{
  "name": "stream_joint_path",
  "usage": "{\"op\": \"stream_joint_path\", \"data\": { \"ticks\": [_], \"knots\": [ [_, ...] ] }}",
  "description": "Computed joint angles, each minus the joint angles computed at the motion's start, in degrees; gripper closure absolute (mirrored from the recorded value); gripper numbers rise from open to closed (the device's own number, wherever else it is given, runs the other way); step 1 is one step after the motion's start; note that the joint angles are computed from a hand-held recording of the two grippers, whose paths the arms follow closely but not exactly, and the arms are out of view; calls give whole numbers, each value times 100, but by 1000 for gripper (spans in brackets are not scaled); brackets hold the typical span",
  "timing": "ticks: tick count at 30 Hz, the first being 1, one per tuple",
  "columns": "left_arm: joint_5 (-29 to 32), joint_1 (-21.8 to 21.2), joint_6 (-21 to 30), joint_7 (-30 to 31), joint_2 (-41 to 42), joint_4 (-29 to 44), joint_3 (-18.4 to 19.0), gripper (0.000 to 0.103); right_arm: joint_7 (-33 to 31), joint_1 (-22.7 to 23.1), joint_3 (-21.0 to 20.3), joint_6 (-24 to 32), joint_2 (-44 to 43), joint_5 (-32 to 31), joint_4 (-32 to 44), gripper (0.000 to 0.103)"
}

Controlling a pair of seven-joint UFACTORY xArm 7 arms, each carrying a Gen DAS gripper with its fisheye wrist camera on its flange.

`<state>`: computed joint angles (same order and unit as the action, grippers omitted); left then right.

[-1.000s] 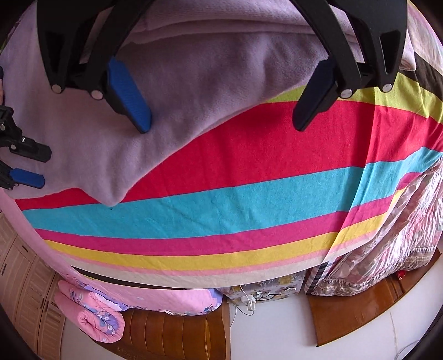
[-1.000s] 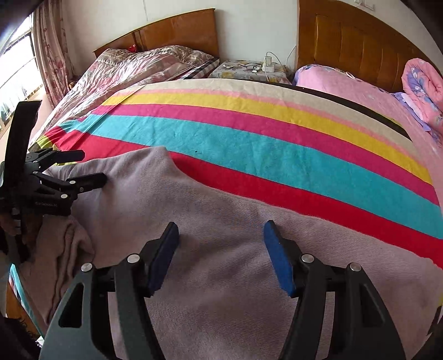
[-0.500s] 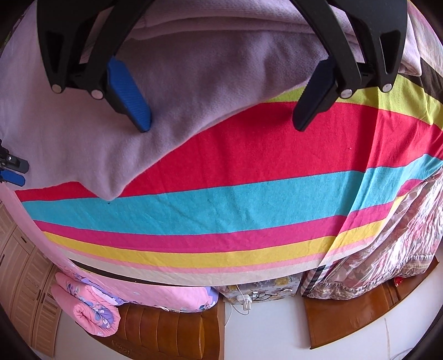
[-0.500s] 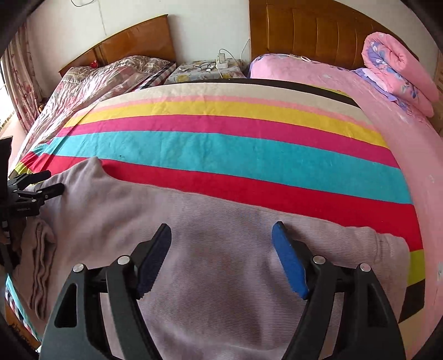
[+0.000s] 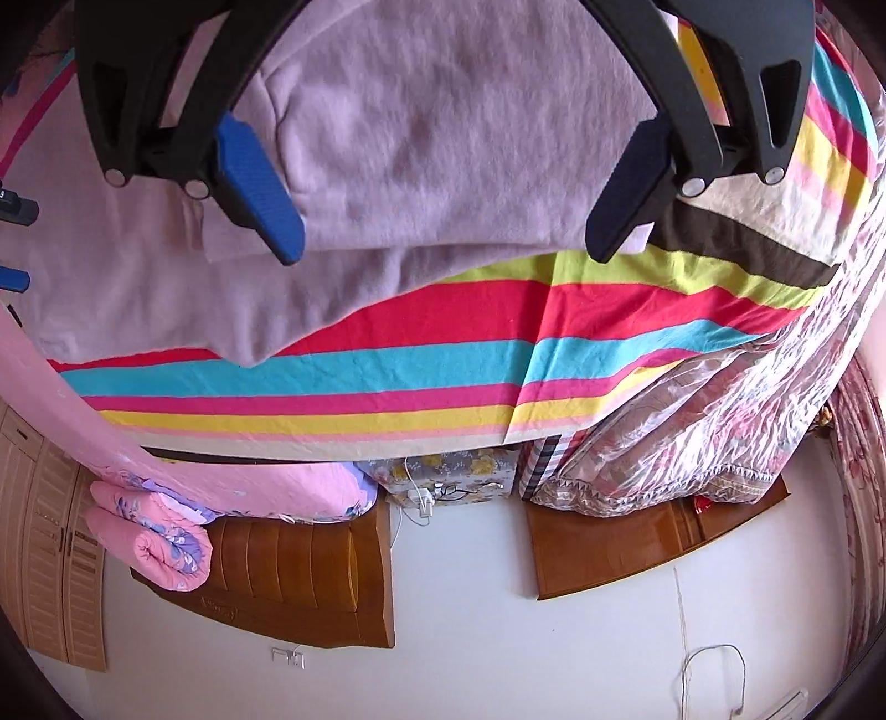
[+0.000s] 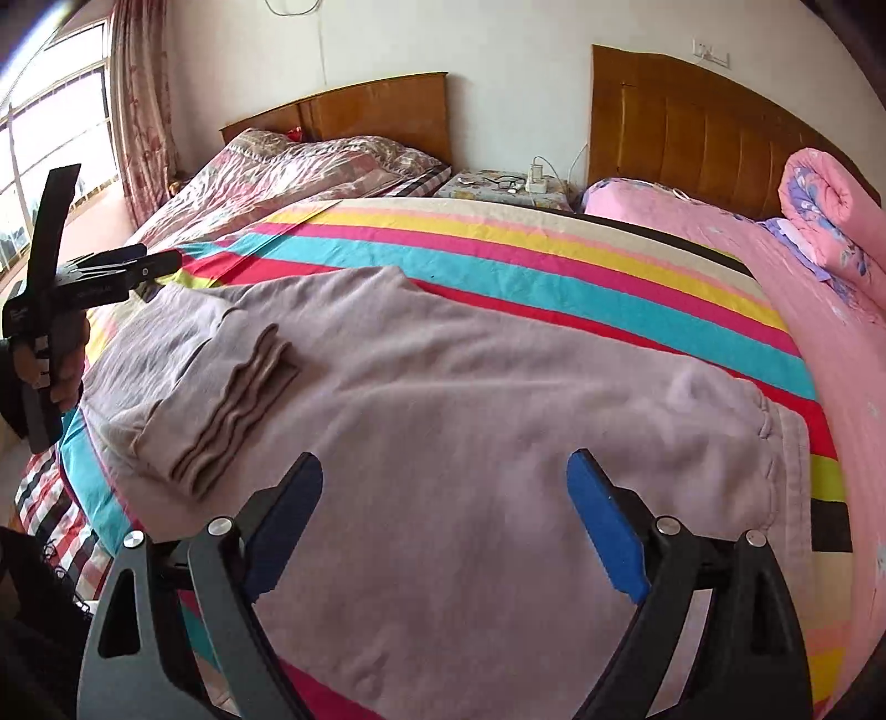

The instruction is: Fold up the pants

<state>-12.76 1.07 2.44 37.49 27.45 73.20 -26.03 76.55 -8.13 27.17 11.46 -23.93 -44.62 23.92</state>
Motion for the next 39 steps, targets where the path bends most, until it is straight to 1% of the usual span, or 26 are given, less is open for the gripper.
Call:
{"op": "stream_joint_path", "data": {
  "ticks": [1,2,3,4,5,6,7,8,9,10,11,12,13,14,15,16,18,21,23,24,27,30,32,35,37,39],
  "knots": [
    [-27,-9,-139,35,-182,-334,151,1,220,-100,238,11,132,-89,94,16],
    [25,-232,-371,-82,-341,-644,541,1,577,-308,526,-62,273,-340,205,16],
    [317,-374,-561,-417,-441,-907,873,1,974,-528,757,-178,408,-655,318,16],
    [370,-340,-579,-540,-497,-1057,965,1,1355,-720,946,-279,584,-964,450,16],
    [182,-88,-520,-428,-509,-1144,818,1,1570,-824,1053,-328,809,-1213,589,16],
    [235,162,-499,-552,-503,-1213,705,2,1545,-754,1070,-148,1031,-1293,718,16],
    [268,172,-495,-681,-514,-1252,815,1,1297,-474,962,271,1263,-1180,838,16],
    [318,243,-487,-753,-514,-1271,856,2,1205,-434,1080,607,1347,-1306,862,16],
    [354,477,-514,-737,-504,-1295,733,2,1352,-435,1234,759,1236,-1672,822,15],
    [377,711,-619,-724,-532,-1368,585,2,1486,-319,1149,671,1074,-1798,658,15],
    [406,1006,-744,-722,-557,-1442,394,1,1513,-51,824,469,920,-1685,480,15],
    [436,1238,-809,-769,-550,-1453,281,1,1436,22,699,241,717,-1395,296,15],
    [450,1311,-831,-881,-557,-1450,332,1,1271,287,436,215,584,-1066,172,15],
    [456,1431,-835,-993,-547,-1431,343,2,1013,589,186,399,506,-689,144,15],
    [471,1704,-836,-1065,-513,-1421,194,2,922,808,61,672,480,-552,225,15],
    [492,2104,-835,-1105,-491,-1456,-103,2,947,819,73,775,482,-656,344,15],
    [562,2936,-806,-1160,-448,-1566,-782,2,1249,663,76,442,663,-1374,682,15],
    [710,3638,-710,-1143,-477,-1778,-1380,2,1554,502,61,-1,1553,-2429,1612,15],
    [849,4190,-795,-1006,-496,-2023,-1922,2,1453,629,53,86,2272,-2889,2342,15],
    [957,4440,-843,-986,-506,-2139,-2158,2,1280,725,17,171,2599,-2933,2643,16],
    [1192,4401,-815,-1119,-515,-2228,-2107,2,649,944,-121,354,3427,-2413,3287,16],
    [1334,4452,-764,-1230,-320,-2137,-2188,2,304,1038,-173,595,3910,-1882,3565,16],
    [1404,4443,-665,-1263,-127,-1984,-2209,2,505,1355,-457,649,3921,-2030,3590,14],
    [1388,4225,-545,-1151,34,-1806,-2050,2,328,1468,-600,621,3869,-1676,3535,14],
    [1314,4200,-520,-1073,123,-1727,-2079,2,316,1585,-738,580,3853,-1593,3515,14],
    [1218,4030,-536,-1081,157,-1634,-1936,1,271,1741,-865,641,3855,-1534,3536,14]
  ]
}}
